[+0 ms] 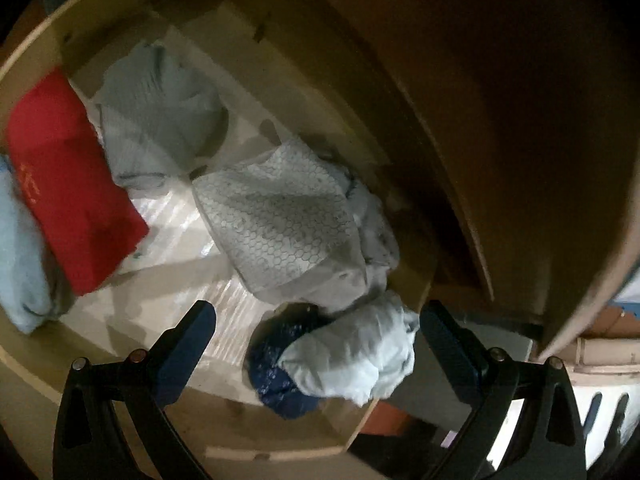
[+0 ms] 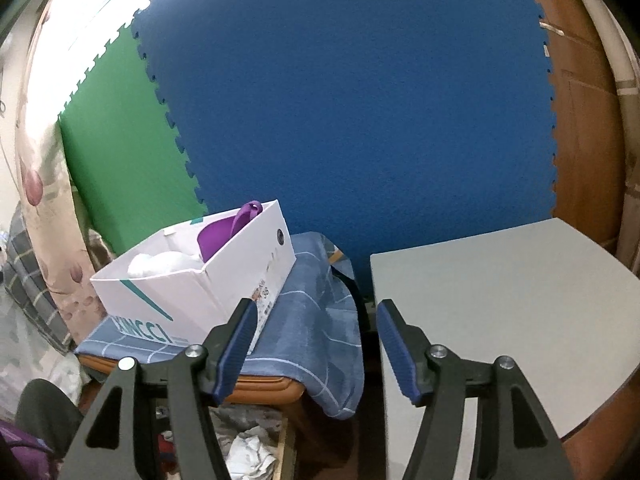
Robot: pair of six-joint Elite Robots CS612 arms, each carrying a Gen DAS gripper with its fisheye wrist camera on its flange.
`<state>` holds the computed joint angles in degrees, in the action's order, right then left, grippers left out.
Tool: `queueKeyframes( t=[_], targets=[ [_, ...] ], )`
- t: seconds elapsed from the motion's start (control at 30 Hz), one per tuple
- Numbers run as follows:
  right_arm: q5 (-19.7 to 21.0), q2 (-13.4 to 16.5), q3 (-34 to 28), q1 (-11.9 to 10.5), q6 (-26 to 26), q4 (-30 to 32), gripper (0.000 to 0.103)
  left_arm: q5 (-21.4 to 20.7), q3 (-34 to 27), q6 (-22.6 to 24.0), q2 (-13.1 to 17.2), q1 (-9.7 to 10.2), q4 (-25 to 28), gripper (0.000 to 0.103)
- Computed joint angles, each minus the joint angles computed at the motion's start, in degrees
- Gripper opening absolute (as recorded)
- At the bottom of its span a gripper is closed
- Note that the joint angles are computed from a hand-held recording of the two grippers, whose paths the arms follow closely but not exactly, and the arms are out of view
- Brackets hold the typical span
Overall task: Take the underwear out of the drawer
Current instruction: 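Grasp the white patterned briefs in the drawer with the left gripper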
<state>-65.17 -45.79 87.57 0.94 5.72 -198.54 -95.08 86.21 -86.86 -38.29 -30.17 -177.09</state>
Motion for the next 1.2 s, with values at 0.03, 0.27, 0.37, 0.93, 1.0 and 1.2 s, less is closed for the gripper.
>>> queueKeyframes(
  t=[0.03,0.27,0.37,0.93,1.0,1.2],
  targets=[
    [0.32,0.02,-0.02,-0.11,0.22,-0.04,0.064,0.17,-0.32,-0.90,0.19,-0.05,0.54,0.100],
    [3.21,0.27,0.08,-1.03,2.53,-0.98,0.064,2.67,-2.48,-6.85,1.45,-0.32,4.28,0.098],
    [4.64,0.48,0.05,-1.56,4.15,-1.22,0.066,4.17,-2.45,-11.06,1.82,-0.37,4.29,0.092],
    [7.88,1.27,-0.37,-2.65,8.20,-1.41,0.067,0.48,-7.27,-9.96,3.42,1.41,14.39,0.040],
    [7.79,1.31,-0.42,-2.67,8.46,-1.33,0.067,-0.03,-6.27,-8.24,2.49,1.69,14.61,0.034],
    [6.39,1.15,-0.39,-2.46,8.06,-0.10,0.068,-4.40,-3.42,-5.83,0.60,1.99,12.50,0.030]
  ],
)
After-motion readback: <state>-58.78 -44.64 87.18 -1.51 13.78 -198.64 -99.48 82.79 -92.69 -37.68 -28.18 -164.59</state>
